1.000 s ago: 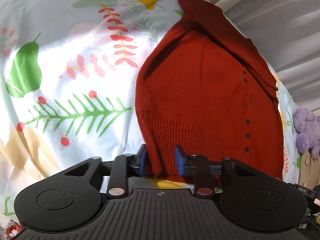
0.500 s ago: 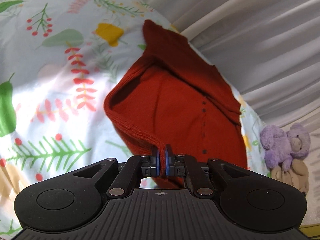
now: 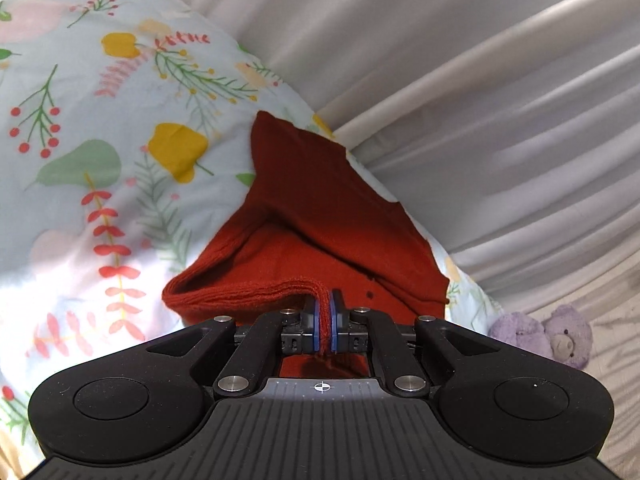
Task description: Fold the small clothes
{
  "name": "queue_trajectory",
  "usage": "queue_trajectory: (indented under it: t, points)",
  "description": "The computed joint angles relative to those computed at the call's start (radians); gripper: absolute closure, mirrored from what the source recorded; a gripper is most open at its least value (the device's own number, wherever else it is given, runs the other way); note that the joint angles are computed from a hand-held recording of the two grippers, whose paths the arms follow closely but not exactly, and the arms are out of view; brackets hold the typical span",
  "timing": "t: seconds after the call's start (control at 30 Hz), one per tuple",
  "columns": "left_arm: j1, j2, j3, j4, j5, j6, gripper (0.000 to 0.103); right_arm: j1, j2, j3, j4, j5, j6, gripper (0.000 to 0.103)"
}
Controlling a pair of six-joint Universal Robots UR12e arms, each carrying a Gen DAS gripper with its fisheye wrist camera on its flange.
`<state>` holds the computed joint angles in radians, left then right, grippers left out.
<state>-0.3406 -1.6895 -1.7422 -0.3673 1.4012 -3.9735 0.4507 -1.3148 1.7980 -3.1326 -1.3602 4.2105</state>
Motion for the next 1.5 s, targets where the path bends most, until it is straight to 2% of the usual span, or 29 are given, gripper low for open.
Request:
queue_trajectory:
  t: [0.27,0.5,0.7,0.73,0.8,0.83,0.87,0.9,0.93,1.0,1.07,1.23,1.37,1.4,1.47,1.5]
  points:
    - [0.024,-0.075,0.067,0.001,0.032,0.005,0.097,-0.007,0.058,-0.102,0.066,-0.08,-0.075,0.099]
    - [0.023,-0.159,0.147,-0.103,0.09,0.045,0.097,-0.012,0.131,-0.21,0.21,-0.144,-0.182,0.099]
    - [0.026,-0.195,0.175,-0.166,0.092,0.06,0.095,-0.007,0.182,-0.279,0.314,-0.175,-0.256,0.098]
    - [0.029,-0.192,0.169,-0.156,0.079,0.05,0.089,-0.008,0.185,-0.286,0.335,-0.171,-0.263,0.098]
    - [0.034,-0.18,0.142,-0.089,0.065,0.058,0.067,-0.004,0.183,-0.288,0.346,-0.196,-0.287,0.097]
    - [0.033,-0.174,0.134,-0.067,0.08,0.077,0.05,-0.001,0.178,-0.284,0.332,-0.217,-0.305,0.095]
    - [0.03,-0.168,0.128,-0.055,0.106,0.103,0.041,0.002,0.172,-0.277,0.317,-0.24,-0.323,0.086]
    - [0.027,-0.164,0.126,-0.051,0.129,0.138,0.04,0.007,0.166,-0.27,0.298,-0.277,-0.344,0.079]
    - [0.026,-0.161,0.127,-0.056,0.14,0.172,0.038,0.011,0.162,-0.262,0.277,-0.31,-0.374,0.069]
    - [0.026,-0.161,0.132,-0.072,0.146,0.216,0.035,0.012,0.155,-0.253,0.271,-0.319,-0.43,0.065]
    - [0.022,-0.17,0.145,-0.095,0.143,0.262,0.032,0.007,0.152,-0.249,0.283,-0.28,-0.459,0.065]
    - [-0.004,-0.213,0.198,-0.178,0.203,0.387,0.034,0.022,0.173,-0.286,0.359,-0.31,-0.562,0.062]
    - [-0.011,-0.224,0.202,-0.169,0.186,0.41,0.045,0.034,0.19,-0.314,0.392,-0.336,-0.647,0.061]
    - [-0.016,-0.226,0.205,-0.169,0.198,0.421,0.048,0.036,0.194,-0.319,0.399,-0.342,-0.667,0.061]
    - [-0.023,-0.227,0.208,-0.17,0.228,0.441,0.061,0.036,0.2,-0.326,0.405,-0.344,-0.686,0.061]
    - [-0.027,-0.228,0.21,-0.168,0.245,0.443,0.064,0.035,0.201,-0.326,0.404,-0.337,-0.689,0.061]
